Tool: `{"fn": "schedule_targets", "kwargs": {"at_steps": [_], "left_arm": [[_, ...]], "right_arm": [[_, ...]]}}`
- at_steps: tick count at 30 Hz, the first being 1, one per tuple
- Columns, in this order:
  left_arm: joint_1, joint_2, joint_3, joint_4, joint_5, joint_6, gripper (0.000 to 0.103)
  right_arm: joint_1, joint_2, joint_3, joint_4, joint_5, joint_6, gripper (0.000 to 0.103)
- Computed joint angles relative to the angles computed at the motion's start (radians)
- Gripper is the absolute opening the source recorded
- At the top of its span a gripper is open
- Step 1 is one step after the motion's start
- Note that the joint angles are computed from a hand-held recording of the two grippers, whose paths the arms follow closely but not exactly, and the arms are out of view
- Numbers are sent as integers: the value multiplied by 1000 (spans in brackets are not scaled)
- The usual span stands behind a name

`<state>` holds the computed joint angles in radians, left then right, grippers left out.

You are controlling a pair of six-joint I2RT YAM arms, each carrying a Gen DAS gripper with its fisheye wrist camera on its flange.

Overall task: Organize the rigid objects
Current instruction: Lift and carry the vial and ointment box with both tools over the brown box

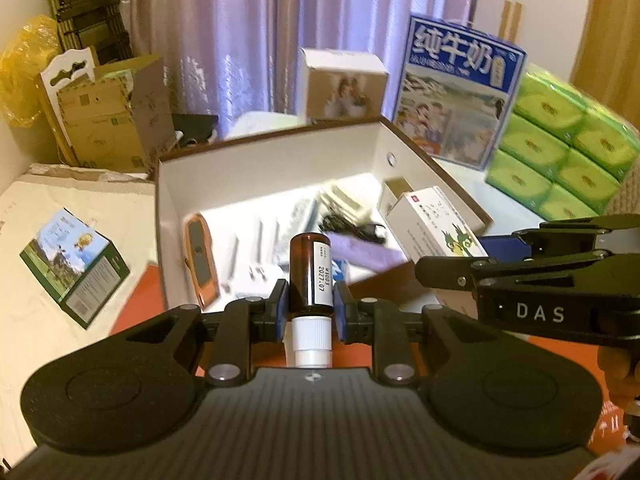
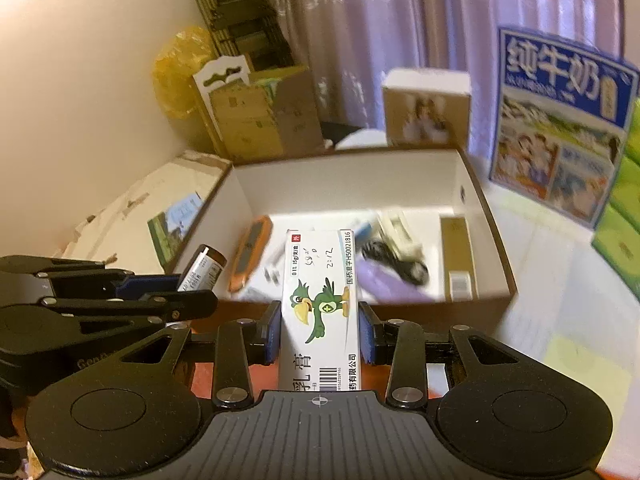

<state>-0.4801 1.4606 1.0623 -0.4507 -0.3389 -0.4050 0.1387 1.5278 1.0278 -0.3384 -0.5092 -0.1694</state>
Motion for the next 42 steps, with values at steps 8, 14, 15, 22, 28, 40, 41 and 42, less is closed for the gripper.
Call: {"fn": "schedule_targets", "kwargs": {"at_steps": [8, 14, 15, 22, 28, 40, 41, 42], "left_arm": [[113, 84, 95, 26, 41, 64, 19], [176, 181, 182, 29, 63, 102, 19], [186, 194, 191, 32, 67, 105, 19], [253, 325, 286, 19, 100, 113, 19], [290, 429, 373, -2, 120, 120, 20], [328, 603, 545, -46, 134, 136, 20], [332, 614, 558, -51, 136, 137, 20], [337, 623, 566, -50, 143, 138, 20]], "right_arm": [[67, 163, 194, 0, 36, 13, 35], [97, 317, 346, -15, 56, 26, 35], [101, 344, 376, -24, 59, 25, 35], [132, 503, 542, -68, 79, 16, 35], [153, 627, 685, -112, 97, 10, 35], [160, 820, 944, -215, 103, 25, 35], [160, 830, 958, -220, 102, 25, 35], [160, 836, 967, -223, 101, 25, 35]]}}
